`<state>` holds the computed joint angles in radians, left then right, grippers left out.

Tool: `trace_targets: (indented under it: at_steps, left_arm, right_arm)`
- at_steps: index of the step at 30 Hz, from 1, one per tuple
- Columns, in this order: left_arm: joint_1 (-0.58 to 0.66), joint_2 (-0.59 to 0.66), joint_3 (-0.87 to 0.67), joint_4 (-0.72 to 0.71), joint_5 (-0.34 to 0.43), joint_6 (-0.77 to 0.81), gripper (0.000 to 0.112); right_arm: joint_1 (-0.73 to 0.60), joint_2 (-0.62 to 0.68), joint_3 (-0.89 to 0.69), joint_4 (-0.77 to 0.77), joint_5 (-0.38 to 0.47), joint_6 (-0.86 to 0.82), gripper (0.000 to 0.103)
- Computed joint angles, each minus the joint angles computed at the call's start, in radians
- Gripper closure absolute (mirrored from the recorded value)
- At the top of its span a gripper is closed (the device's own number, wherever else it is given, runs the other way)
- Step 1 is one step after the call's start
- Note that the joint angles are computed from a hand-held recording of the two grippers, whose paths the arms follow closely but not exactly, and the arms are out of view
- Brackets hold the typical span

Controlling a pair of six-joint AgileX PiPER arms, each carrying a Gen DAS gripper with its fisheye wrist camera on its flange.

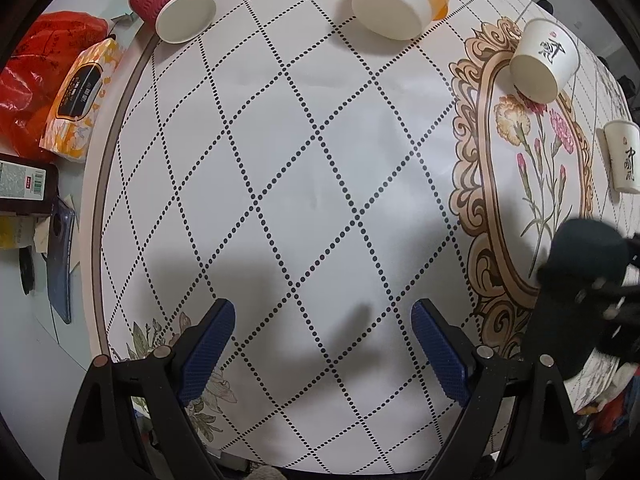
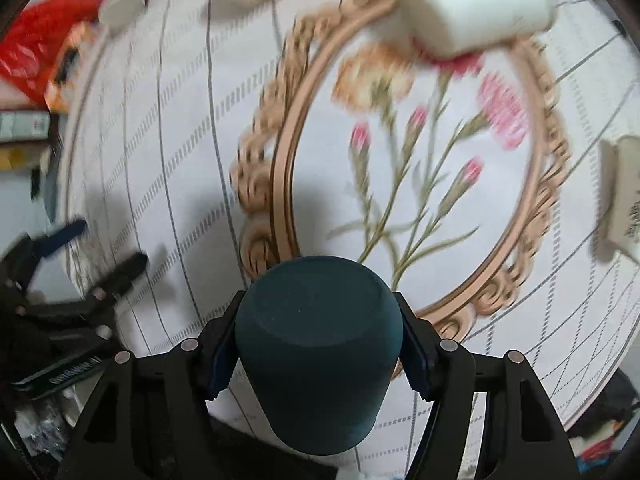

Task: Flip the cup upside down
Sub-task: 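Carry the inverted mug with the right tool toward the flower oval, then lower the mug rim-down onto the flower oval and open the right tool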

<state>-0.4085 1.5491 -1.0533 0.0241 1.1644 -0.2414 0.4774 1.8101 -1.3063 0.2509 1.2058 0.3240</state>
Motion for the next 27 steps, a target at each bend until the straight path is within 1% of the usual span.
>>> trace_targets:
  at_steps: [2, 4, 6, 9, 10, 13, 14, 16, 18, 19, 24, 27]
  left_arm:
    - [0.014, 0.012, -0.020, -0.008, 0.007, 0.009, 0.022]
    - [0.028, 0.027, -0.044, -0.016, 0.016, 0.017, 0.022]
    - [0.041, 0.042, -0.065, -0.024, 0.023, 0.023, 0.022]
    - [0.055, 0.059, -0.089, -0.029, 0.024, 0.034, 0.022]
    - [0.057, 0.061, -0.094, -0.026, 0.025, 0.034, 0.022]
    - [0.056, 0.059, -0.099, -0.018, 0.028, 0.036, 0.022]
    - [0.055, 0.058, -0.099, -0.015, 0.029, 0.037, 0.022]
    - [0.051, 0.055, -0.097, -0.014, 0.032, 0.036, 0.022]
    - [0.045, 0.040, -0.077, -0.013, 0.028, 0.029, 0.022]
    - [0.043, 0.036, -0.073, -0.014, 0.028, 0.028, 0.022]
    - [0.022, 0.001, -0.043, -0.008, 0.023, 0.012, 0.022]
    - [-0.006, -0.018, -0.033, -0.006, 0.023, -0.016, 0.022]
  right_arm:
    - [0.003, -0.059, 0.016, -0.047, -0.055, 0.044, 0.033]
    - [0.012, -0.114, 0.050, -0.104, -0.134, 0.098, 0.033]
    - [0.034, -0.189, 0.117, -0.192, -0.261, 0.188, 0.033]
    - [0.076, -0.245, 0.200, -0.313, -0.386, 0.310, 0.033]
    - [0.093, -0.262, 0.230, -0.356, -0.423, 0.354, 0.033]
    - [0.153, -0.312, 0.308, -0.482, -0.485, 0.487, 0.033]
    - [0.181, -0.332, 0.329, -0.531, -0.489, 0.537, 0.033]
    - [0.208, -0.364, 0.355, -0.567, -0.491, 0.572, 0.033]
    - [0.253, -0.382, 0.375, -0.614, -0.476, 0.623, 0.033]
    - [0.267, -0.369, 0.378, -0.631, -0.484, 0.646, 0.033]
    - [0.305, -0.393, 0.407, -0.607, -0.450, 0.652, 0.032]
    - [0.312, -0.400, 0.426, -0.585, -0.452, 0.664, 0.032]
